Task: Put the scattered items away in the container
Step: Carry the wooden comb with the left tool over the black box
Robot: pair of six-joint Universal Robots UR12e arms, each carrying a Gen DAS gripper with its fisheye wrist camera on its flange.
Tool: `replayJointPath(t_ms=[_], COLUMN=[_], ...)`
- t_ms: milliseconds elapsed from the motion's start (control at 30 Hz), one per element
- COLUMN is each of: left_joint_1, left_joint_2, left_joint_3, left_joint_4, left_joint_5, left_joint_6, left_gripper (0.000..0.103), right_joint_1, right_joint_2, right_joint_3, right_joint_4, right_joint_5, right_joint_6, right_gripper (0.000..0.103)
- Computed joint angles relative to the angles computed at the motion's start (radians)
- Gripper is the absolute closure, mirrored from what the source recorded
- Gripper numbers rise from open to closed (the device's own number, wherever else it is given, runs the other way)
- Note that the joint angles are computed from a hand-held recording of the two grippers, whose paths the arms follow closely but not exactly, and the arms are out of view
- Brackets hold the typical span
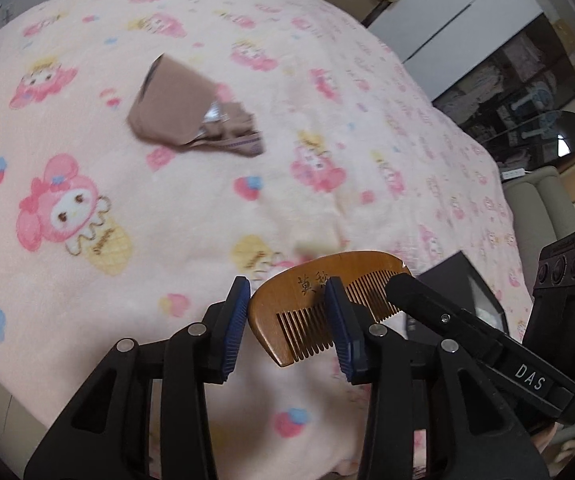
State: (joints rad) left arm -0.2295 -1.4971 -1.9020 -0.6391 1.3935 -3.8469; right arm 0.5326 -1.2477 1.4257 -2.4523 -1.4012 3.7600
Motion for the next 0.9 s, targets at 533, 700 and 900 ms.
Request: replayJointPath(t_ms=[533, 700, 900], left_joint_1=[-0.173, -0.227, -0.241], left_joint_2=[-0.163, -0.226, -0.255], left_joint_3=[0.230, 0.318, 0.354], left_joint_4=[0.075, 0.031, -0.022], left_joint_5=[-0.186, -0.186, -0.189], left_joint_6=[0.070, 0.112, 0.103], left_gripper=[0.065, 0.074, 0.075], right_joint_1=[-0.064, -0.070, -0.104], right_joint_2=[-0.303, -0.350, -0.372], right_joint_3=[0.261, 0.290, 0.302], right_joint_4=[-0.082, -0.055, -0.031], right_joint_5=[-0.182, -0.244, -0.184], right_joint_6=[0.116, 0.107, 0.057], right_gripper=[0.057, 0.065, 0.066])
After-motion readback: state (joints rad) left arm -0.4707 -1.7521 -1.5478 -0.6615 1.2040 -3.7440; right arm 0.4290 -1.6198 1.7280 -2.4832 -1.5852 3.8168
